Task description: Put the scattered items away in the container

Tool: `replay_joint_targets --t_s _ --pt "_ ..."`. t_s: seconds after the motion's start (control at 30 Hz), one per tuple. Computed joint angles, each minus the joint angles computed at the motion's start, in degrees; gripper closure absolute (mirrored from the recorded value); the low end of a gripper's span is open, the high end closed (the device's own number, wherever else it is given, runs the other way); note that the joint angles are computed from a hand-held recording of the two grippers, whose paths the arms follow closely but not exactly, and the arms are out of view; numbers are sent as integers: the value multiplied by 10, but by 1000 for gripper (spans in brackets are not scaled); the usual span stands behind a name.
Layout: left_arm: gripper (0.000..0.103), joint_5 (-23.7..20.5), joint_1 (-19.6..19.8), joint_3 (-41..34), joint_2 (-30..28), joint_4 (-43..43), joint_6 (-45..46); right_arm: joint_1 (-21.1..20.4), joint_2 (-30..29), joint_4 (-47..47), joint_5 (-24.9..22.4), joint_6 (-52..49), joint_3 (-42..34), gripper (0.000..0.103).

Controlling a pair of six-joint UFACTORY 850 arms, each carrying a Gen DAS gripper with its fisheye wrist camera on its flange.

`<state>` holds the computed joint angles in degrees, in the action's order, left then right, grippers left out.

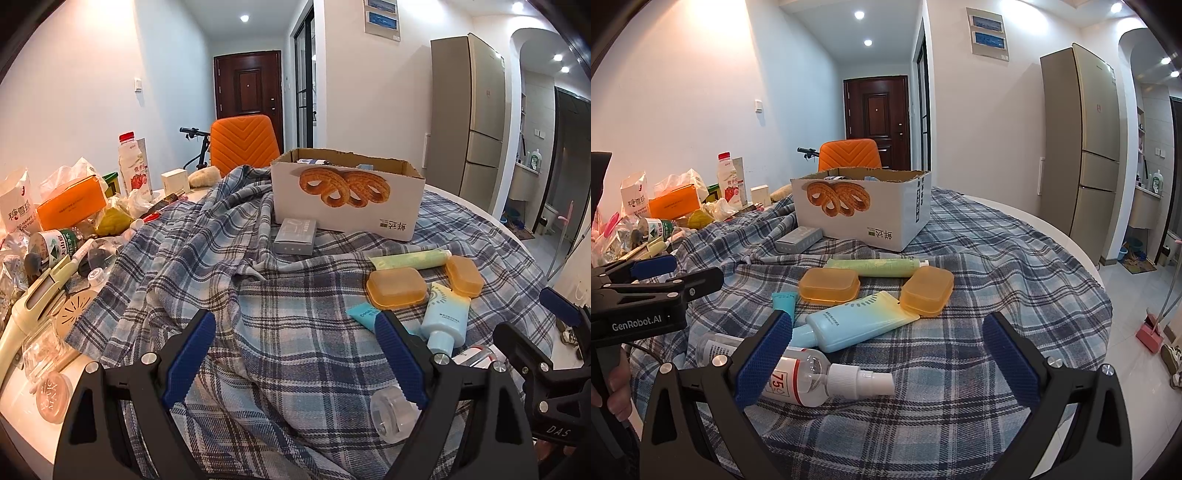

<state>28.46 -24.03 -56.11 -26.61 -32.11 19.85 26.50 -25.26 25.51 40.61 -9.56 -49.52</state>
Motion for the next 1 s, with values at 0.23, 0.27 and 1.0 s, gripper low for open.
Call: replay_joint_targets --t_s 0.23,0.27,1.0 --pt "13 -1 -3 -3 3 -2 7 1 2 2 2 -7 -1 0" --pt "13 0 -3 -4 3 -4 10 0 2 1 2 -8 -2 0" --pt "13 -61 7 -49 -14 40 23 -20 -3 -65 -27 9 -37 0"
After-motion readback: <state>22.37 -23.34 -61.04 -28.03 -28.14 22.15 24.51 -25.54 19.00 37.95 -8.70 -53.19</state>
